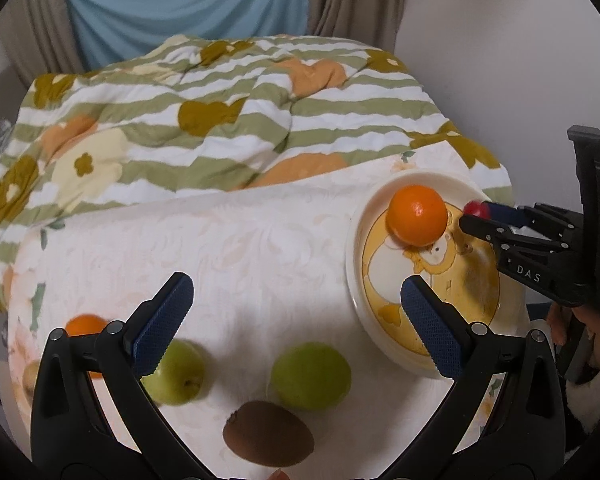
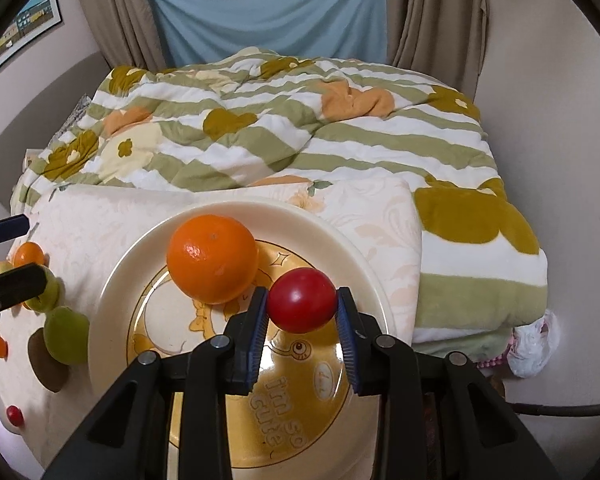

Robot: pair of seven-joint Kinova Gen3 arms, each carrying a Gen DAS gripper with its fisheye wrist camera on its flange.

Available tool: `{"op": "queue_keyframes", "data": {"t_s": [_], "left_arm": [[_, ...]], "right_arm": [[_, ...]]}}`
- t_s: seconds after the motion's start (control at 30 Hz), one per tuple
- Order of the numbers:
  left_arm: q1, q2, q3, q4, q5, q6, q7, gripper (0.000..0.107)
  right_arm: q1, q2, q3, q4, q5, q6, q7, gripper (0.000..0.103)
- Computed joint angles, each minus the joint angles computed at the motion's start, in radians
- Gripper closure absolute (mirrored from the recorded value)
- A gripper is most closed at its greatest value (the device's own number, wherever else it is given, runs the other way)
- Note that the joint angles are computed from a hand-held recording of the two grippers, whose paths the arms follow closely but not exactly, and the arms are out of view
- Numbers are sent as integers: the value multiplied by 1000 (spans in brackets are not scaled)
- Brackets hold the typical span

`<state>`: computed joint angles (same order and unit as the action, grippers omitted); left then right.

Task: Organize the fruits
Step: 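Withdraw both tools from the plate back toward the remaining fruits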

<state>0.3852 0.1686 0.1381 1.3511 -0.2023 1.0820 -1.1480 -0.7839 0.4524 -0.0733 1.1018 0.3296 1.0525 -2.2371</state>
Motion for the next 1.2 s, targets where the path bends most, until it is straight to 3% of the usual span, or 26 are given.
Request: {"op": "queue_keyframes", "data": {"t_s": [0.03,0.1,0.17,0.23,0.3,0.53,0.87,1.07,1.2], "left_arm": [[2,-2,-1,3,-2,1,6,4],[2,-10,-1,14,-3,-2,18,4],[5,-17,0,24,-7,-5,31,4],[3,-27,2,34,-8,-8,38,4],[4,-38,5,42,-13,-11,48,4],[14,-78,22,42,-59,11,79,4],[-11,-205,59,23,-110,110,115,4],[-99,-326,47,53,-78,151,26,4],[-160,-412,-28,91,8,151,-99,4]], "right_arm": [[-10,-1,6,1,11,1,1,50],[-2,-2,-7,-1,6,-8,27,17],[-18,-1,0,-3,27,-2,32,8],[-23,-7,-1,4,31,-8,35,8],[-32,-16,2,14,43,-14,24,1],[-57,-46,-6,7,79,7,28,1],[-132,-79,-19,-124,120,172,-10,0],[-248,-49,-9,-243,205,286,-61,0],[-335,-5,13,-337,243,357,-113,0]]}}
